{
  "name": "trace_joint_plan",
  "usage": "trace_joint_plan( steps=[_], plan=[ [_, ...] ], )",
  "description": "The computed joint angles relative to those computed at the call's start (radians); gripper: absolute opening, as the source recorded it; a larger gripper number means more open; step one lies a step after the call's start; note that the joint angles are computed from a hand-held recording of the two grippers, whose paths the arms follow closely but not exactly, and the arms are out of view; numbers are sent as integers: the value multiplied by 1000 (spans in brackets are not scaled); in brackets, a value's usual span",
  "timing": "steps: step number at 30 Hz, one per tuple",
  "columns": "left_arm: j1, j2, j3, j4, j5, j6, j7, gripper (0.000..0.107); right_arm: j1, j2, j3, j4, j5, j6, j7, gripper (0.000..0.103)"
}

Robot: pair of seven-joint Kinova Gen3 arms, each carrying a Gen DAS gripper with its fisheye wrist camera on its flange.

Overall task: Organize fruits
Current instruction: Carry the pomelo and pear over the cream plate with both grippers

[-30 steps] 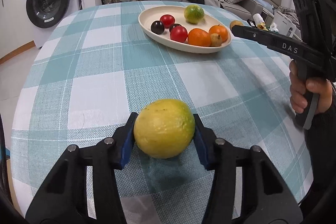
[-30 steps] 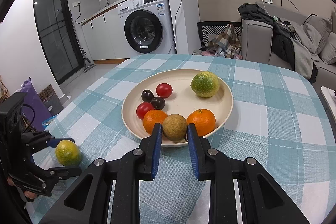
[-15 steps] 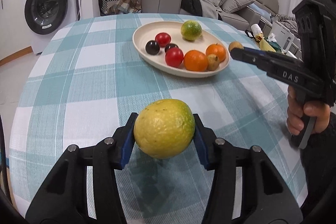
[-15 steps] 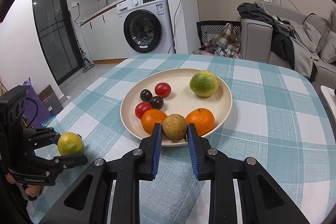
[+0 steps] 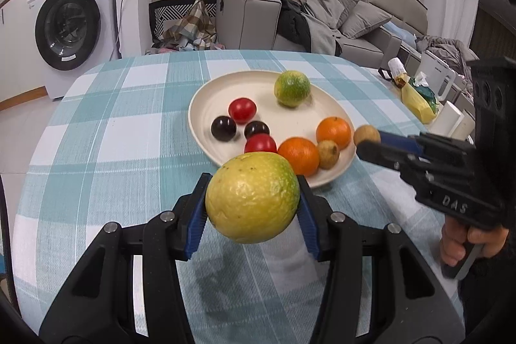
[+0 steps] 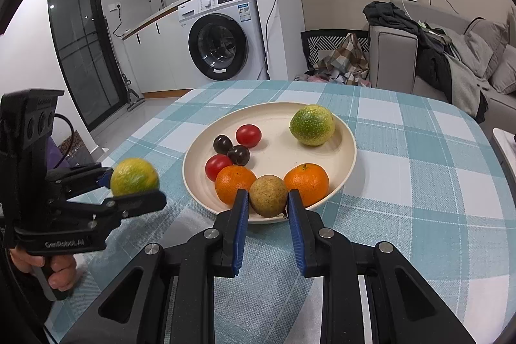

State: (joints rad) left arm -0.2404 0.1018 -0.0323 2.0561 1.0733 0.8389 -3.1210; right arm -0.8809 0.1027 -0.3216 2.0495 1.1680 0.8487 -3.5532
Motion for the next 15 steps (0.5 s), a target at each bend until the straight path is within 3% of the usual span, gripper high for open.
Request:
trace_joint_plan(
  steps=[15],
  plan=[
    [89,71,83,-100,24,-102,84,47,44,12,31,-52,-49,-17,91,25]
  ],
)
